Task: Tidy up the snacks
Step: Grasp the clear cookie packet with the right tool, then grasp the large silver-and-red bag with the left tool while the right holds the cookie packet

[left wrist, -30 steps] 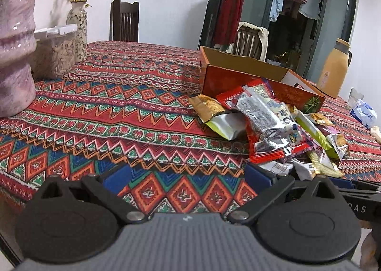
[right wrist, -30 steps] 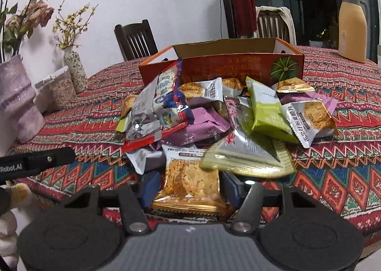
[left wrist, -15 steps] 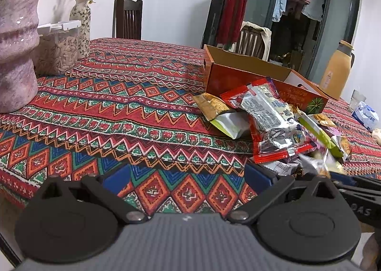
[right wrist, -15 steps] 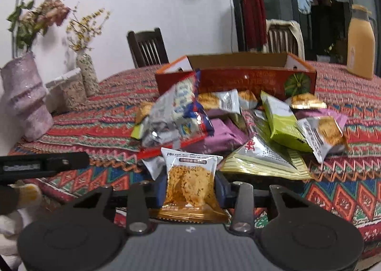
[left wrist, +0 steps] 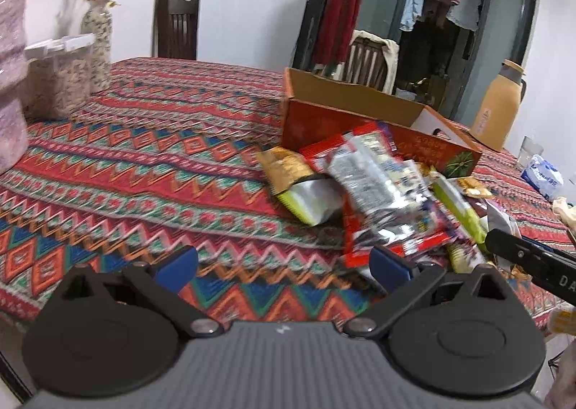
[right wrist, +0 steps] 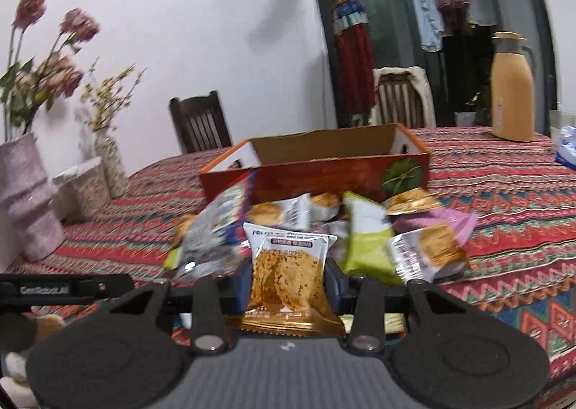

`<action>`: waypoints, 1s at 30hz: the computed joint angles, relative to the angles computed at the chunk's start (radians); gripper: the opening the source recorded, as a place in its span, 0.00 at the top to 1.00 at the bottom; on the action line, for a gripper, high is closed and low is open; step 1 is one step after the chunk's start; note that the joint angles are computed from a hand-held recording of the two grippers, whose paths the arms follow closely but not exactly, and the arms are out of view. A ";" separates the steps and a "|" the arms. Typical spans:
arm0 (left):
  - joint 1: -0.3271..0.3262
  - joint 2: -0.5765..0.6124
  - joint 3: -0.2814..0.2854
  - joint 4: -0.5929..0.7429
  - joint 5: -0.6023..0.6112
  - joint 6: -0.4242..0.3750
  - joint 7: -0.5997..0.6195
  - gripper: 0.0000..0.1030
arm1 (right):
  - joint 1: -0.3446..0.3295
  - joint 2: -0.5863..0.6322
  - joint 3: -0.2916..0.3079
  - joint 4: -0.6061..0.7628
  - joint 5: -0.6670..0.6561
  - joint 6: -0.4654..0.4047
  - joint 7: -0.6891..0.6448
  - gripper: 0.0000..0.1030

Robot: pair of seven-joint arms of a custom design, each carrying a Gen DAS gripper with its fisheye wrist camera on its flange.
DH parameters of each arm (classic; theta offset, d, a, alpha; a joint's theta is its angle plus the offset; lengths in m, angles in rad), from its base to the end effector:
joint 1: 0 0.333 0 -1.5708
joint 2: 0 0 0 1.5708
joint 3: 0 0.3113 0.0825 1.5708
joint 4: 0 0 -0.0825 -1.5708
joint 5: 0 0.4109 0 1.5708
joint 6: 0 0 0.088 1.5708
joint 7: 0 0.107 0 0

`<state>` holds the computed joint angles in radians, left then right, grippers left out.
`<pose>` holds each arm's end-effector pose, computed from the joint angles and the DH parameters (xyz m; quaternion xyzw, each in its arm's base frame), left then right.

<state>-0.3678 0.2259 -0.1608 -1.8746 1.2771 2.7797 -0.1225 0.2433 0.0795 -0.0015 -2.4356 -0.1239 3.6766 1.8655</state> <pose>0.5568 -0.3673 0.4296 -0.6583 0.5933 -0.3805 0.2644 0.5273 0.1466 0.3898 -0.6191 0.5629 -0.2732 0.4746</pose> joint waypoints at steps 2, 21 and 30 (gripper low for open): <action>-0.007 0.030 -0.005 0.043 -0.010 -0.005 0.030 0.00 | -0.001 0.014 -0.010 0.010 0.033 0.013 -0.023 0.62; -0.139 0.333 0.064 0.489 -0.303 -0.182 0.297 0.00 | -0.089 0.145 -0.070 0.152 -0.123 0.026 0.113 0.62; -0.159 0.379 0.082 0.540 -0.352 -0.184 0.347 0.34 | -0.125 0.194 -0.072 0.226 -0.282 0.022 0.228 0.62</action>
